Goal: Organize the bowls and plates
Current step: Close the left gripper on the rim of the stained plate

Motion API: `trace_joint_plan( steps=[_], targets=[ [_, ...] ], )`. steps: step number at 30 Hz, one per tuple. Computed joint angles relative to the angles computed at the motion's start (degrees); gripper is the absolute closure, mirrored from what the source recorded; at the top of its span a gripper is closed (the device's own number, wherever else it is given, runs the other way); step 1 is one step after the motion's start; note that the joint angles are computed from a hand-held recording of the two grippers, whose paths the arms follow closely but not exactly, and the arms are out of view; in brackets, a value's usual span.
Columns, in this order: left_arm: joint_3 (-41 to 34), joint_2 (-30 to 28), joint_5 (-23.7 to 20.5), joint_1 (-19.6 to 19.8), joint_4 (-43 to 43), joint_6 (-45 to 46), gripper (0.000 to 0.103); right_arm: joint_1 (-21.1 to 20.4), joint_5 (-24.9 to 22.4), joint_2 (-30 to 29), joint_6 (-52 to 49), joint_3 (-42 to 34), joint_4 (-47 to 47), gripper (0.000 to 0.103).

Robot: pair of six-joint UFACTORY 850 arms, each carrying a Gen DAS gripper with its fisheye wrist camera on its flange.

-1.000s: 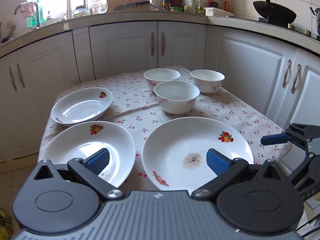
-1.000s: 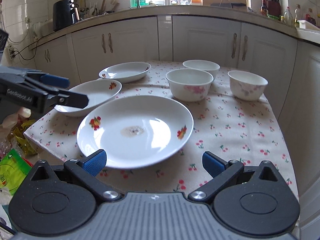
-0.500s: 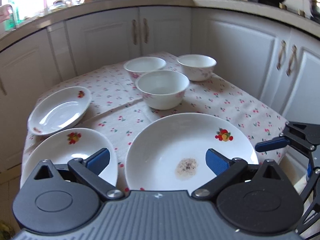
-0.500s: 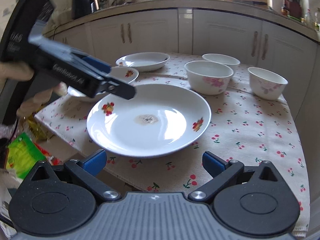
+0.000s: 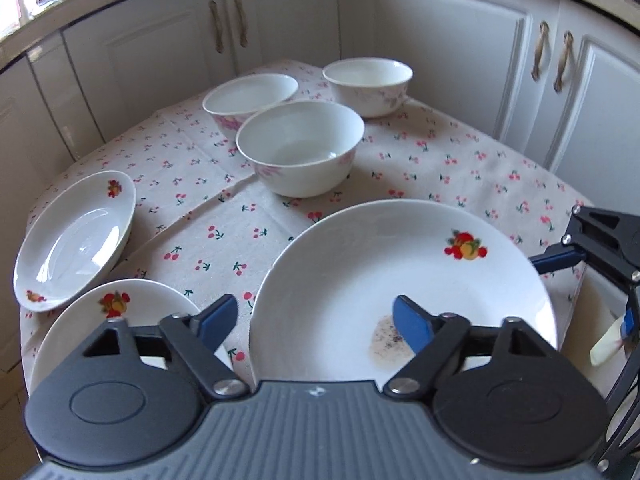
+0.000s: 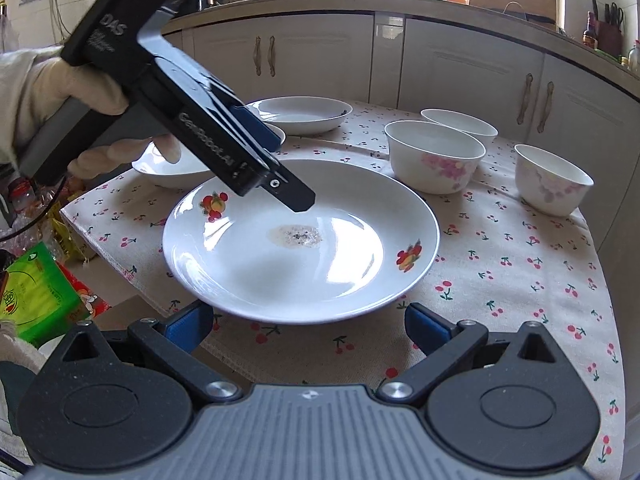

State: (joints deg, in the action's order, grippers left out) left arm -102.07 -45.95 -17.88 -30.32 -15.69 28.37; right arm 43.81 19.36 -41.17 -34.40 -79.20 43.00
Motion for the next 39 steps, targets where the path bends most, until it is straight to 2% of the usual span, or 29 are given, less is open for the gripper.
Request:
trace_joint_plan(
  steps=[5, 10, 16, 26, 33, 36, 39],
  targets=[
    [-5.9, -3.2, -6.8, 0.6, 0.3, 1.8, 0.027, 0.0, 0.2, -0.4, -0.3, -0.3, -0.9, 0.0],
    [-12.9, -7.0, -15.2, 1.1, 0.0, 3.5, 0.034, 0.0, 0.0, -0.6, 0.1, -0.6, -2.3, 0.0],
    [-19.6, -10.6, -21.8, 1.3, 1.3, 4.5, 0.034, -0.3, -0.6, -0.9, 1.1, -1.1, -3.3, 0.0],
    [-35.7, -19.2, -35.1, 1.6, 2.0, 4.4, 0.034, -0.3, -1.2, -1.3, -0.5, -1.7, -1.9, 0.0],
    [-45.8, -24.6, -42.2, 1.6, 2.8, 3.4, 0.034, -0.3, -2.1, -1.3, -2.7, -2.3, 0.5, 0.0],
    [-47.6, -25.7, -43.1, 1.6, 2.7, 2.6, 0.034, -0.4, -2.3, -1.3, -3.3, -2.4, 1.2, 0.0],
    [-46.2, -24.9, -42.0, 1.6, 2.6, 3.3, 0.034, -0.4, -2.4, -1.3, -3.4, -2.4, 1.8, 0.0]
  ],
)
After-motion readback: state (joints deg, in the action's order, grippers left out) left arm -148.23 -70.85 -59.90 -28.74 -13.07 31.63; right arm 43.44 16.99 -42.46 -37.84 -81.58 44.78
